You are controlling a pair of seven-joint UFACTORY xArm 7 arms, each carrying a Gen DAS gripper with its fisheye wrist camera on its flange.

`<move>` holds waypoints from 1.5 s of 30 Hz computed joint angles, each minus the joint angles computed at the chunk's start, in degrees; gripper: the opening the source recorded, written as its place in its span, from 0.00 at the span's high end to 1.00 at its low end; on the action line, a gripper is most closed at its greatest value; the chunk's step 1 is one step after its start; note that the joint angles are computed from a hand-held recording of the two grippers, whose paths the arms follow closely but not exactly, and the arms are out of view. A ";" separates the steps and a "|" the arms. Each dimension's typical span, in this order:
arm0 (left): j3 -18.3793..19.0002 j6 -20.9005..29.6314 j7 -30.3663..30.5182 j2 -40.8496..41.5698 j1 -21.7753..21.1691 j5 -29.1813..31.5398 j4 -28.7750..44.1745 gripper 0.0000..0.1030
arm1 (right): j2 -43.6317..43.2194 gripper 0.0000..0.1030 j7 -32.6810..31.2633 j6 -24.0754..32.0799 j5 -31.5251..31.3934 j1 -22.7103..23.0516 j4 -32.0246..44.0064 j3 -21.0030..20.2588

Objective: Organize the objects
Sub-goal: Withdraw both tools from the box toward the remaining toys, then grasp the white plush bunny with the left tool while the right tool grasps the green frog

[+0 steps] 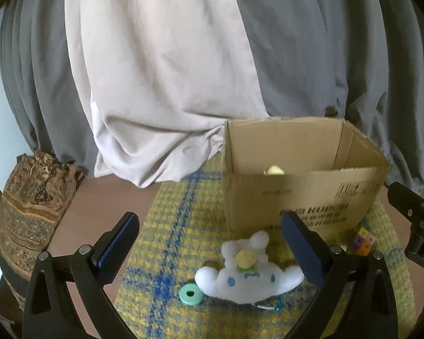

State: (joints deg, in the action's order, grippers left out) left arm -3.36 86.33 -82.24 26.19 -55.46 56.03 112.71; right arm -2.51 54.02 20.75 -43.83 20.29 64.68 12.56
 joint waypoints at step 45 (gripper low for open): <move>-0.20 -10.37 -2.40 2.62 5.48 -10.34 -6.72 0.01 | 9.50 0.07 -8.62 0.67 8.18 5.18 -2.21 -3.78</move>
